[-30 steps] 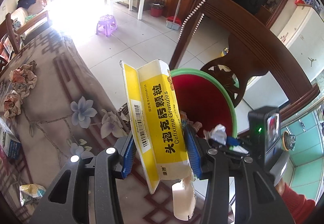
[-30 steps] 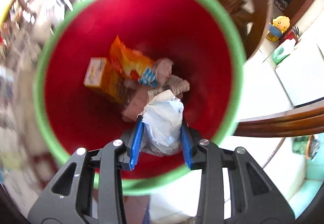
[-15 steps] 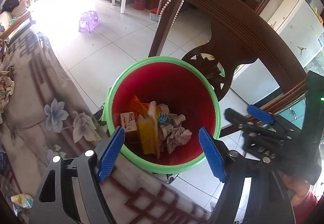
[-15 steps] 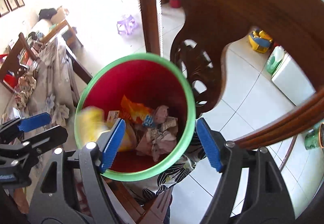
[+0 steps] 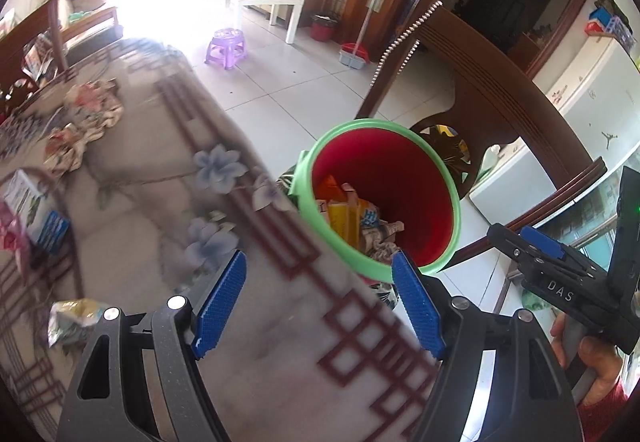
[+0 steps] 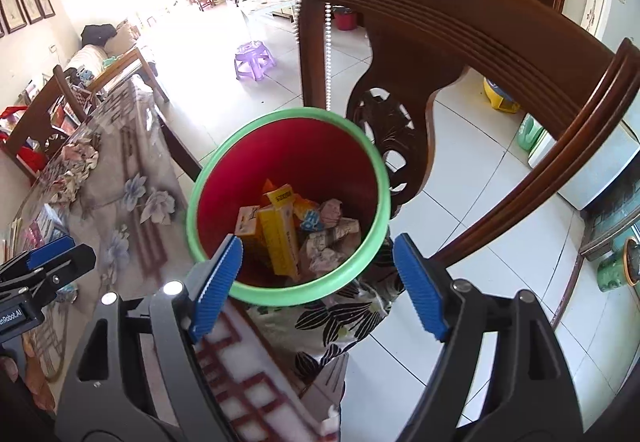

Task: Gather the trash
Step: 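Move both open grippers back over the table toward the remaining trash, then grasp the blue-white snack wrapper with the left gripper while the right grasps crumpled paper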

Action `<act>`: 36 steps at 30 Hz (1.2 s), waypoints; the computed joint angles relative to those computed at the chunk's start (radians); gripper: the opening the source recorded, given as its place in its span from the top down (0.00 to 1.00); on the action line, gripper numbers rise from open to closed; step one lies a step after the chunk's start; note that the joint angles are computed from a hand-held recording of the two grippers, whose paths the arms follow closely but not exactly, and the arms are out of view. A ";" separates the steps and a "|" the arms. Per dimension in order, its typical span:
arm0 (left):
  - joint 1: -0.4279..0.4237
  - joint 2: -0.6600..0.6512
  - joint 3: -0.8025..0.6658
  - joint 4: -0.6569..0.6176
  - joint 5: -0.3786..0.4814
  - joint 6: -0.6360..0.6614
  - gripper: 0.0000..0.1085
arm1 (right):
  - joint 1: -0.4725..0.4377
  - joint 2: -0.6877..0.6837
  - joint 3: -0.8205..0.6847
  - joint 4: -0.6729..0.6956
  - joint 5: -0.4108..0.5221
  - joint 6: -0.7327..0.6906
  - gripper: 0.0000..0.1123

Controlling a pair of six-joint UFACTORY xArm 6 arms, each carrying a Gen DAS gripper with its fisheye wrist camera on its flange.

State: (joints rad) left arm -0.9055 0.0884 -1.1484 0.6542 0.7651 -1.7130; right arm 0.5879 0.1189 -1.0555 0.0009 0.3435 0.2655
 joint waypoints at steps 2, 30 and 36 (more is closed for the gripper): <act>-0.017 -0.058 0.058 0.024 0.024 -0.048 0.34 | 0.025 -0.020 0.017 -0.056 0.003 0.074 0.32; -0.403 -0.947 0.819 -0.100 0.501 -0.679 0.34 | 0.491 0.313 -0.470 -0.091 0.168 0.082 0.30; -0.369 -0.975 0.884 -0.084 0.397 -0.679 0.34 | 0.488 0.693 -1.082 -0.015 0.377 -0.014 0.31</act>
